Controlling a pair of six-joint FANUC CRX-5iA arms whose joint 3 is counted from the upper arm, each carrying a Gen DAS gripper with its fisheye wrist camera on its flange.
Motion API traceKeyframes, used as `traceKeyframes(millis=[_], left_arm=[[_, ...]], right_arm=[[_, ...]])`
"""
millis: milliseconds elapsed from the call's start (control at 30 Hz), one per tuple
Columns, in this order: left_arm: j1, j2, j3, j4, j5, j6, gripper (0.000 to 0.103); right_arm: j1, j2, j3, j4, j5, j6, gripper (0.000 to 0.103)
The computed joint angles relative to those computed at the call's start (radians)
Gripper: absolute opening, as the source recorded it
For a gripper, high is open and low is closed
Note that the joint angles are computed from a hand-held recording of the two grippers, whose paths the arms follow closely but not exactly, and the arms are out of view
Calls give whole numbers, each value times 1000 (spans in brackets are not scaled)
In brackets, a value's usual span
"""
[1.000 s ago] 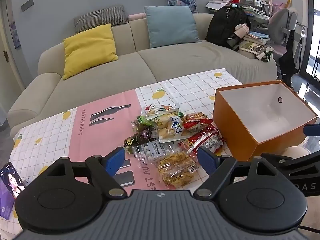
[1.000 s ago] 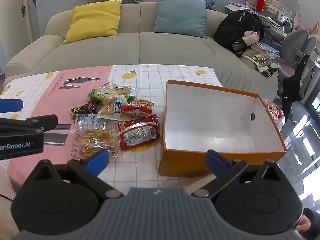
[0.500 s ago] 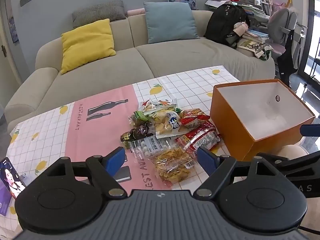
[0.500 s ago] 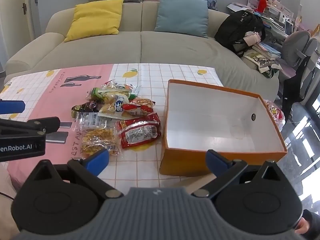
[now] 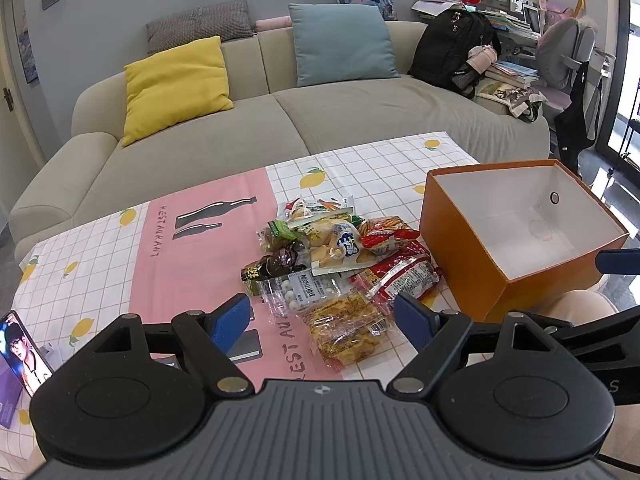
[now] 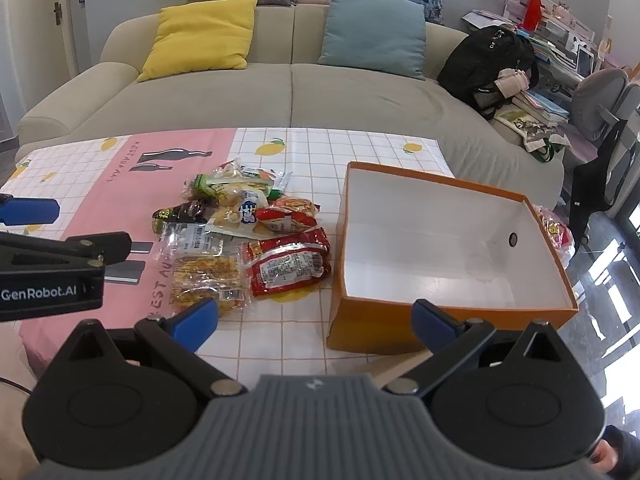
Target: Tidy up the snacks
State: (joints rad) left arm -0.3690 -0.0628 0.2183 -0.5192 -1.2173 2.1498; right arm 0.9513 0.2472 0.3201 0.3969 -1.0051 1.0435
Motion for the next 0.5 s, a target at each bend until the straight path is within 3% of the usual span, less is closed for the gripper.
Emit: traceKeyframes(millis=[500], left_arm=[[-7, -2, -2, -5, -4, 5, 95]], right_arm=[[1, 4, 11, -14, -8, 11, 100]])
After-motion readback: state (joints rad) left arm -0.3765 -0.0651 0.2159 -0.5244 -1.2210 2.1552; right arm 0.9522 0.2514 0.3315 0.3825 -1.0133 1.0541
